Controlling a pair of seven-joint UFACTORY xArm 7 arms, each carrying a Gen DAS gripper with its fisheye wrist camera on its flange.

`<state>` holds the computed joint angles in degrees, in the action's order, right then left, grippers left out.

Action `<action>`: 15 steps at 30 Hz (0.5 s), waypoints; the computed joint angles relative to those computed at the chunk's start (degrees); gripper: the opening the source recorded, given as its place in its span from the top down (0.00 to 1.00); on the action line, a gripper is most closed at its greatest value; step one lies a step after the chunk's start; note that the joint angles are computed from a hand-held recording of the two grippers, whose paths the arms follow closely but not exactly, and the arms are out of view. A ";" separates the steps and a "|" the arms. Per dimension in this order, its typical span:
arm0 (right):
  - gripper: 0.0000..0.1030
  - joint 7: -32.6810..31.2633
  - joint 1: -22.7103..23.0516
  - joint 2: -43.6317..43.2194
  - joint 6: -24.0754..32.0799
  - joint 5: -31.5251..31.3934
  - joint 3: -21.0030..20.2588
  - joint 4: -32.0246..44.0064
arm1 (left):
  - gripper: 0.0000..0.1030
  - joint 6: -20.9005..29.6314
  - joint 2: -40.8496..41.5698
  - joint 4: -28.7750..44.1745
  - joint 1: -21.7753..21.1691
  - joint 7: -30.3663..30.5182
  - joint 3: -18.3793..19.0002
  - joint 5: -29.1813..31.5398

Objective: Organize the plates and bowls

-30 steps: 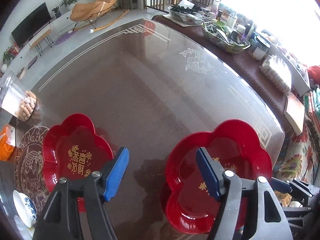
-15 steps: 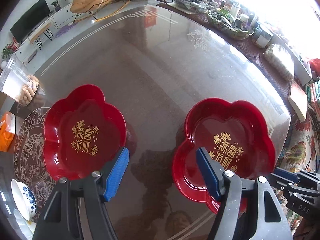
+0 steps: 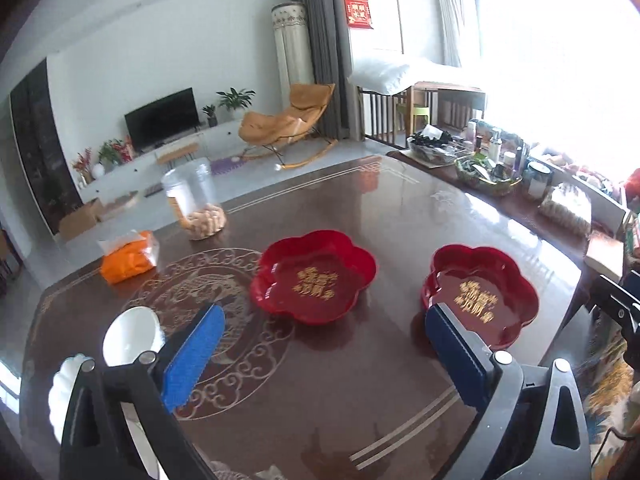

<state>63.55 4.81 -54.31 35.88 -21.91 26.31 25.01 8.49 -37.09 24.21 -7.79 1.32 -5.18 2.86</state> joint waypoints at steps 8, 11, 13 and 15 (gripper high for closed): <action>0.21 4.46 1.40 8.41 2.80 -3.42 6.69 5.31 | 0.03 6.26 -9.97 -6.19 3.57 -0.33 -0.32 1.54; 0.21 7.05 0.81 6.31 3.89 -6.36 8.06 6.07 | 0.03 7.00 -10.34 -6.39 4.01 -0.92 0.04 1.52; 0.21 8.67 -0.13 4.64 4.90 -8.51 9.52 6.63 | 0.03 7.39 -10.26 -6.28 2.76 -0.45 1.47 0.65; 0.21 10.73 -1.11 2.75 4.60 -10.52 10.89 6.52 | 0.03 6.85 -9.42 -6.12 2.69 -0.33 1.60 0.37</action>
<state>74.28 3.70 -51.56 40.48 -32.44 37.20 31.53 15.34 -46.51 18.09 -5.09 1.00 -3.58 3.24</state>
